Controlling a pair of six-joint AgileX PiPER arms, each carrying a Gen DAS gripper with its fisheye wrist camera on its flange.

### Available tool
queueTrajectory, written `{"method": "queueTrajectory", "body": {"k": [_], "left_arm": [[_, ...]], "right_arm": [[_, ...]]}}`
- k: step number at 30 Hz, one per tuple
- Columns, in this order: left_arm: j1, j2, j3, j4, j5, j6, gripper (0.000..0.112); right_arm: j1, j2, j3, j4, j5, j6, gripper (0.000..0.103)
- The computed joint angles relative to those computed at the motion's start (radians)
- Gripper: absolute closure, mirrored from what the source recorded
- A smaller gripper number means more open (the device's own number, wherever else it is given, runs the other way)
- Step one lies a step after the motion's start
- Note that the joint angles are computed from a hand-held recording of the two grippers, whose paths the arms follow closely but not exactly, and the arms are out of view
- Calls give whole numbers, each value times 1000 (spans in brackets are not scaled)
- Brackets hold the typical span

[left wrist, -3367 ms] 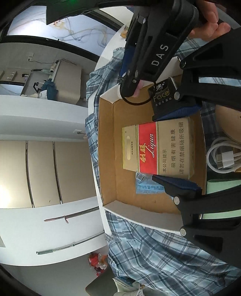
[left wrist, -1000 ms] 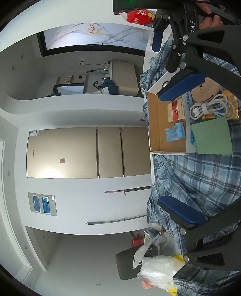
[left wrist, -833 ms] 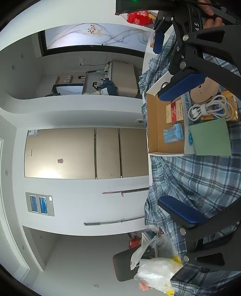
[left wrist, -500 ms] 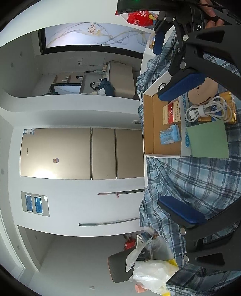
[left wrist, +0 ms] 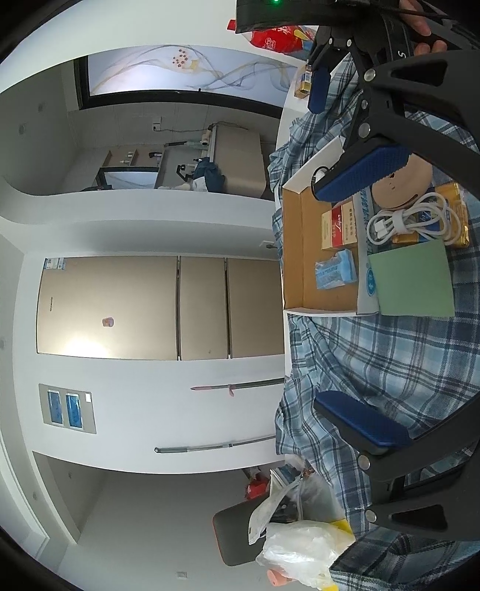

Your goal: Organize soft objects

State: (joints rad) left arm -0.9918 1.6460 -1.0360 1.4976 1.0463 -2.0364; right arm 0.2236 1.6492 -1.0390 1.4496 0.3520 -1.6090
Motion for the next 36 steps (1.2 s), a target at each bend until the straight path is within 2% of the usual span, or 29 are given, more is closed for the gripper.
{"method": "queueTrajectory", "body": {"k": [3,7,11,14,20,23,31,34,36], "left_arm": [[17,-1,-4,-20,-29,10,9],[60,-3,-13,-71,-111,46,9],[117,1,-34,-175,-223,130,9],[152,6,-47,-252,-280,189,9],[202,0,-40,-327,-370,234,9],[200,4,-43,-328,-374,246,9],[204,18,-69,-377,-391,315,9],[234,28,-83,-462,-417,380,9],[266,35,-84,-535,-461,438,9]], "right_arm": [[1,12,-15,-66,6,70,3],[-3,44,-61,-226,48,236,3],[2,116,-154,-485,150,484,3],[2,161,-210,-586,222,588,3],[2,197,-253,-664,278,672,3],[7,242,-311,-730,340,742,3],[11,278,-354,-757,400,769,6],[11,297,-379,-767,430,789,8],[7,297,-380,-752,438,775,15]]}}
